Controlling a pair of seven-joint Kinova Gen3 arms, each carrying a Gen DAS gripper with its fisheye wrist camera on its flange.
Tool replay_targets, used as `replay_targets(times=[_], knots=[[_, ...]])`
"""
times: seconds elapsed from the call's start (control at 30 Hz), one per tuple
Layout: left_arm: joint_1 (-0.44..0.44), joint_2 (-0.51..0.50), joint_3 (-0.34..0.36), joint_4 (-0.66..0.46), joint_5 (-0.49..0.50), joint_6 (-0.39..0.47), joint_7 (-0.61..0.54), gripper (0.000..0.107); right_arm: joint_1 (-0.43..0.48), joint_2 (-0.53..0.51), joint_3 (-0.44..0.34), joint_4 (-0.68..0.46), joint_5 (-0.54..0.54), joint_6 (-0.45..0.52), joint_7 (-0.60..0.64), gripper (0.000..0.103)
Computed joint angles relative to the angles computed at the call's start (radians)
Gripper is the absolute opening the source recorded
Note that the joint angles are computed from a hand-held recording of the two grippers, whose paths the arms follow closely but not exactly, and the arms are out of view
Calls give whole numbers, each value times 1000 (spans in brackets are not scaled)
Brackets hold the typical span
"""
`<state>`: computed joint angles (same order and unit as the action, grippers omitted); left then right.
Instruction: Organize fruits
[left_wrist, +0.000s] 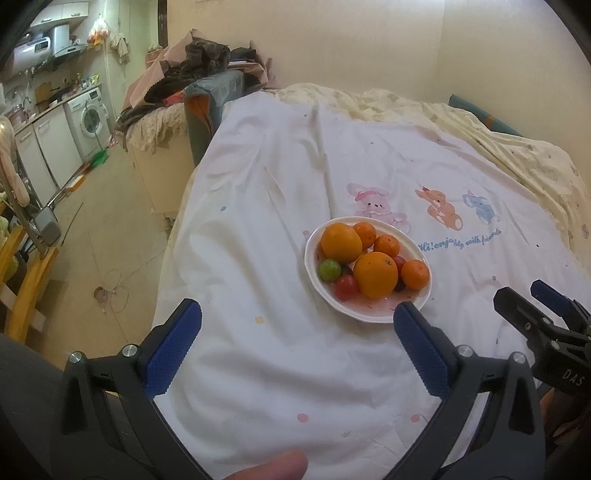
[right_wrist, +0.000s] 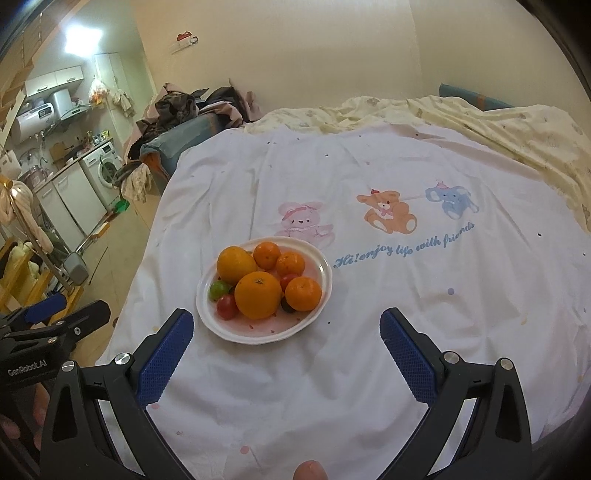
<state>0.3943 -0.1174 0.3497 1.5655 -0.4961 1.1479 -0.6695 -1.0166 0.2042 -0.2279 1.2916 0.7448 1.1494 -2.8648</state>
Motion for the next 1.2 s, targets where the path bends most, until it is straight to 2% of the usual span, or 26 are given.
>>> replay_targets(times=[1.2], knots=[[6, 4, 0, -1, -3, 1, 12, 103, 8, 5, 6, -22, -34, 22, 25, 103]])
